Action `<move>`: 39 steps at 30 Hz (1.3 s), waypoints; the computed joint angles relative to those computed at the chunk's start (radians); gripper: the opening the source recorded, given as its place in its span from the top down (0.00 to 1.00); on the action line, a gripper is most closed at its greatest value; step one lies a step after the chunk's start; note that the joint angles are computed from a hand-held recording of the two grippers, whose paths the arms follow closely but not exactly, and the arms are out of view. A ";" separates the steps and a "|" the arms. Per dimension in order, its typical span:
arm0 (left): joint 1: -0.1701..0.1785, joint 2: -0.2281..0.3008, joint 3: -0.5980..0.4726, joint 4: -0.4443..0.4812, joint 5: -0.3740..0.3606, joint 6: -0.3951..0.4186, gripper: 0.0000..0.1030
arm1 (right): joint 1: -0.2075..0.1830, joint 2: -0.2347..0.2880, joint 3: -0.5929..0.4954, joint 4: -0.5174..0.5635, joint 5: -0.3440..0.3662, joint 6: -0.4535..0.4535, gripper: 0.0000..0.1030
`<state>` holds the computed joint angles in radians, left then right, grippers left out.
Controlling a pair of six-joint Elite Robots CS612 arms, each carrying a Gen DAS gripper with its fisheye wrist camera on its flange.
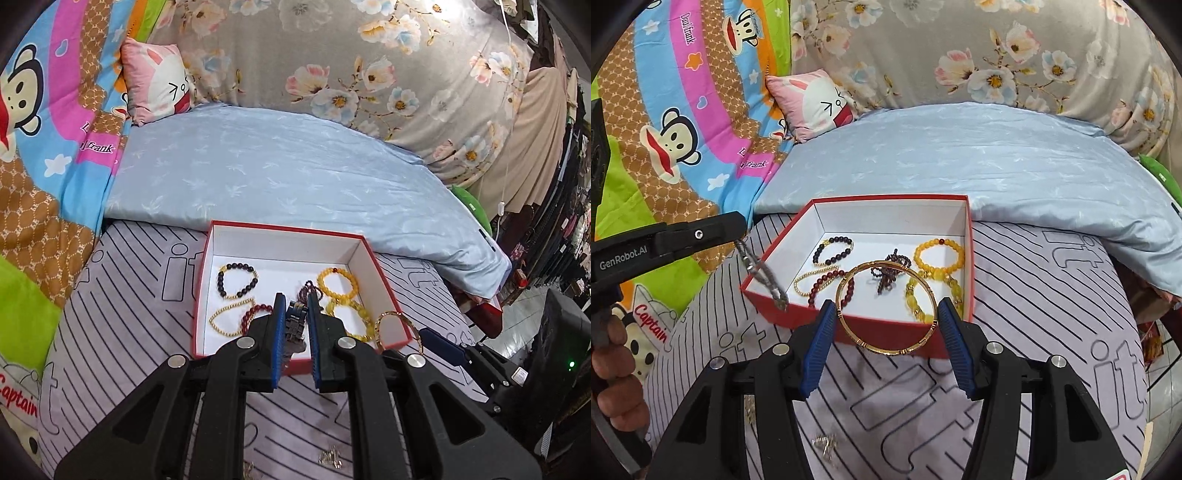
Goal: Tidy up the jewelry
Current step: 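Carry the watch and bangle into the red box and open both tools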
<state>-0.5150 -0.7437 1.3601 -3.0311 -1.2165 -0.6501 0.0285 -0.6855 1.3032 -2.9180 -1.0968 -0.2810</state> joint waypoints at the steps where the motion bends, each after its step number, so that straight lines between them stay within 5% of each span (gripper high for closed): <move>1: 0.004 0.008 -0.014 0.009 -0.004 -0.003 0.89 | 0.004 0.009 -0.015 0.008 -0.006 -0.001 0.47; 30: 0.066 0.157 -0.245 0.198 -0.077 -0.017 0.88 | 0.046 0.136 -0.219 0.142 -0.094 -0.054 0.46; 32: 0.069 0.162 -0.249 0.183 -0.066 -0.030 0.81 | 0.048 0.140 -0.224 0.136 -0.098 -0.053 0.46; 34: 0.070 0.163 -0.247 0.159 -0.050 -0.034 0.63 | 0.048 0.143 -0.224 0.120 -0.101 -0.045 0.46; 39: 0.067 0.149 -0.223 0.141 0.004 -0.048 0.59 | 0.038 0.139 -0.212 0.096 -0.074 -0.008 0.46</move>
